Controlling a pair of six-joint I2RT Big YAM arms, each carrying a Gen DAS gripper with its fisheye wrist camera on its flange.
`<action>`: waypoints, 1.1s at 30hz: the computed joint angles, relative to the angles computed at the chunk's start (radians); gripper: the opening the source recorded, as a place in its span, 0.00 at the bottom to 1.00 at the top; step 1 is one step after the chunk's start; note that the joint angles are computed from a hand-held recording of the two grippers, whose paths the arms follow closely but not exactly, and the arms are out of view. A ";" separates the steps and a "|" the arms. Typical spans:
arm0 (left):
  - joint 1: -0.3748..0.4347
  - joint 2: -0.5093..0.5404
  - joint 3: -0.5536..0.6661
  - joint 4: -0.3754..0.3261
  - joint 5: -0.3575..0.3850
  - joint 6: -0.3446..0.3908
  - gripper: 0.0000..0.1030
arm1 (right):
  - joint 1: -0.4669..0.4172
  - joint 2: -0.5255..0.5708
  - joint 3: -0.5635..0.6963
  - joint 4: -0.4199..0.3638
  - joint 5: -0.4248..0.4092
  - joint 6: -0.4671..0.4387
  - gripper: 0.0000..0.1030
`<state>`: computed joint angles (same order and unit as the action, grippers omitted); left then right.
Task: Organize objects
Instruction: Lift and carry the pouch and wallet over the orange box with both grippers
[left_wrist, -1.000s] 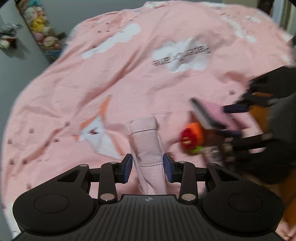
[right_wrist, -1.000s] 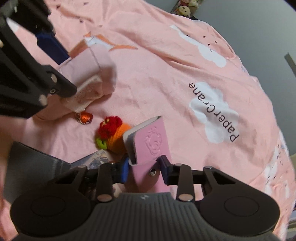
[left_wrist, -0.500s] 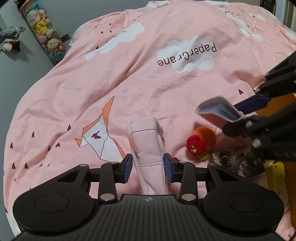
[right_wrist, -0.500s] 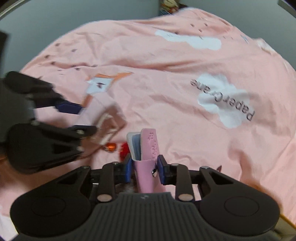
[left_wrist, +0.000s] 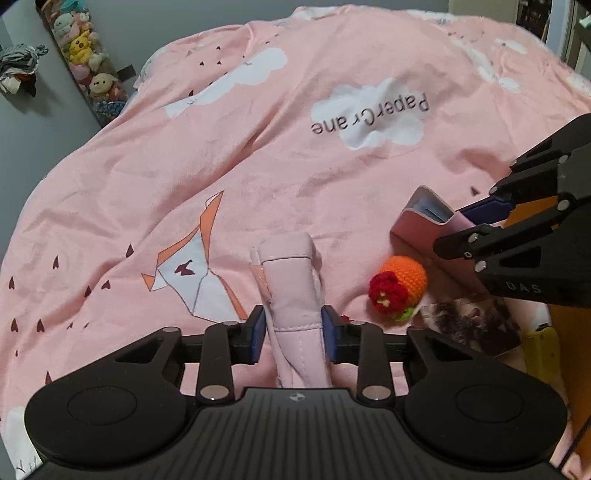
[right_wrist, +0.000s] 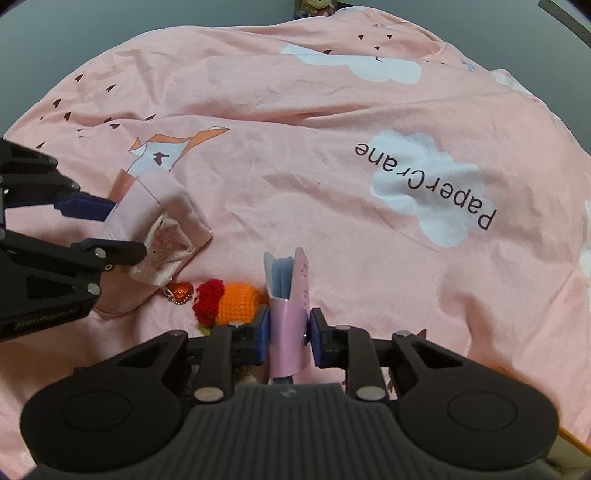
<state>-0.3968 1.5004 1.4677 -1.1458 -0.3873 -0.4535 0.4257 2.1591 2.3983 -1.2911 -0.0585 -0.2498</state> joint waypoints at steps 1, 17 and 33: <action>-0.004 -0.011 -0.010 0.013 -0.001 0.007 0.31 | -0.002 -0.011 -0.012 0.008 -0.006 0.004 0.22; -0.076 -0.179 -0.040 0.119 0.044 -0.103 0.27 | -0.048 -0.312 -0.337 0.182 -0.194 0.101 0.22; -0.254 -0.113 0.077 0.344 0.145 -0.124 0.27 | -0.257 -0.689 -0.675 0.214 -0.171 0.221 0.22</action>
<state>-0.6506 1.3870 1.5446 -0.8022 -0.2427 -0.5779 0.1687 1.4697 1.7231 -1.0772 -0.2293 -0.0291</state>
